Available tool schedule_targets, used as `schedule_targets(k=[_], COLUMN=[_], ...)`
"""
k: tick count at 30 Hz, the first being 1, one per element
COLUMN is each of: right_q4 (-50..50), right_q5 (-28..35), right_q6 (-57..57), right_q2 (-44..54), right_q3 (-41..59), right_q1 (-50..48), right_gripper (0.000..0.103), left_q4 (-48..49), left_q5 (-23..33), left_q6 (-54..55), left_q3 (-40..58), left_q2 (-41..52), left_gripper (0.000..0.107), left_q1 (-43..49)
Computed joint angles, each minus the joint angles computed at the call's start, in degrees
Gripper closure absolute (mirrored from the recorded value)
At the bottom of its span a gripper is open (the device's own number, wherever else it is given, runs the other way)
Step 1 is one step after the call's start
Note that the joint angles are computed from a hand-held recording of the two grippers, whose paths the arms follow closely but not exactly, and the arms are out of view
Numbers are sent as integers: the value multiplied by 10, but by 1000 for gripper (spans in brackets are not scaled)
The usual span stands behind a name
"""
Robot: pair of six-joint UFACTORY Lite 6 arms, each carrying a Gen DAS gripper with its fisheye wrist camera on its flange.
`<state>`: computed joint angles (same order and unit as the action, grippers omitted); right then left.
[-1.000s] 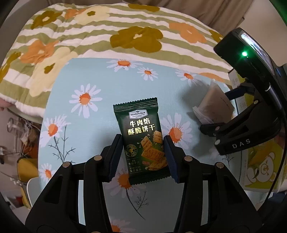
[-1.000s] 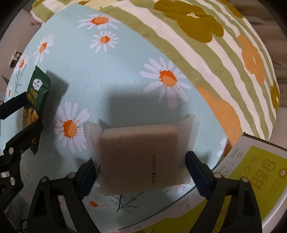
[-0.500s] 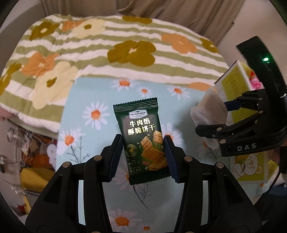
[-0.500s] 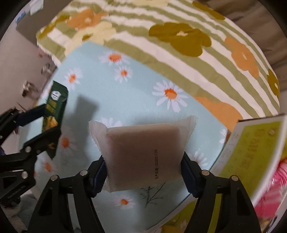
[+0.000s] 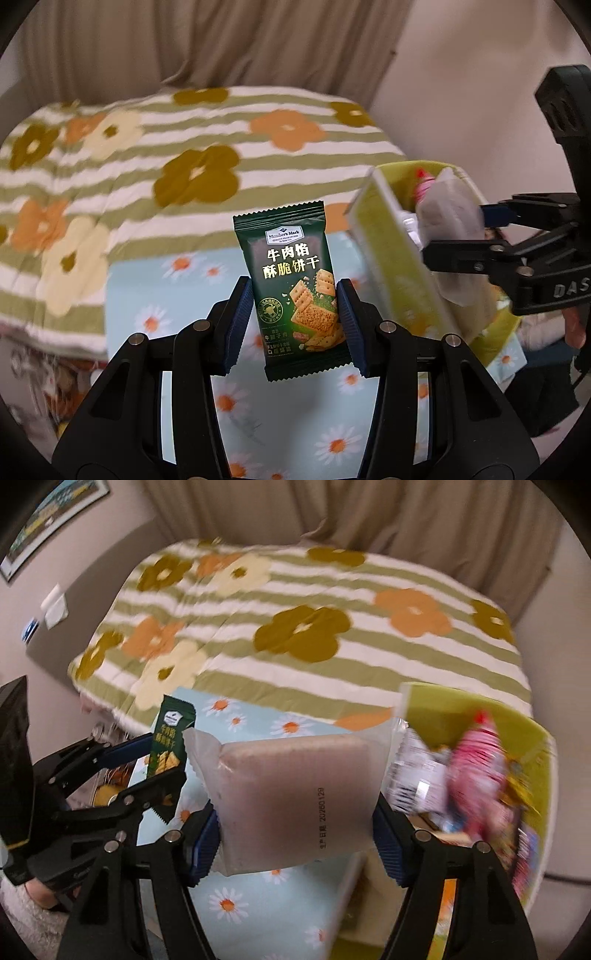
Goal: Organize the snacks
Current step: 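Carry the green packet and pink packet into the box and open both tools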
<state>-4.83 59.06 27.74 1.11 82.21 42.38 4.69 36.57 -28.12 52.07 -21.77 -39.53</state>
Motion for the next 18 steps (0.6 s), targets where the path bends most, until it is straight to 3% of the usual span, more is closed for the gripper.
schedule_targets(k=[9,18], right_q4=[-4,125], right_q5=[87,148], right_q6=[-40,-360], right_q2=[-230,-375], right_q3=[-128,-224], right_q1=[-107,-427], right_gripper=[35,35], left_q4=[122,181], left_q5=[19,73], left_q6=[-163,-281], left_q3=[200,464], left_q2=[167,400], left_gripper=[64,64], left_q1=[-169,-280])
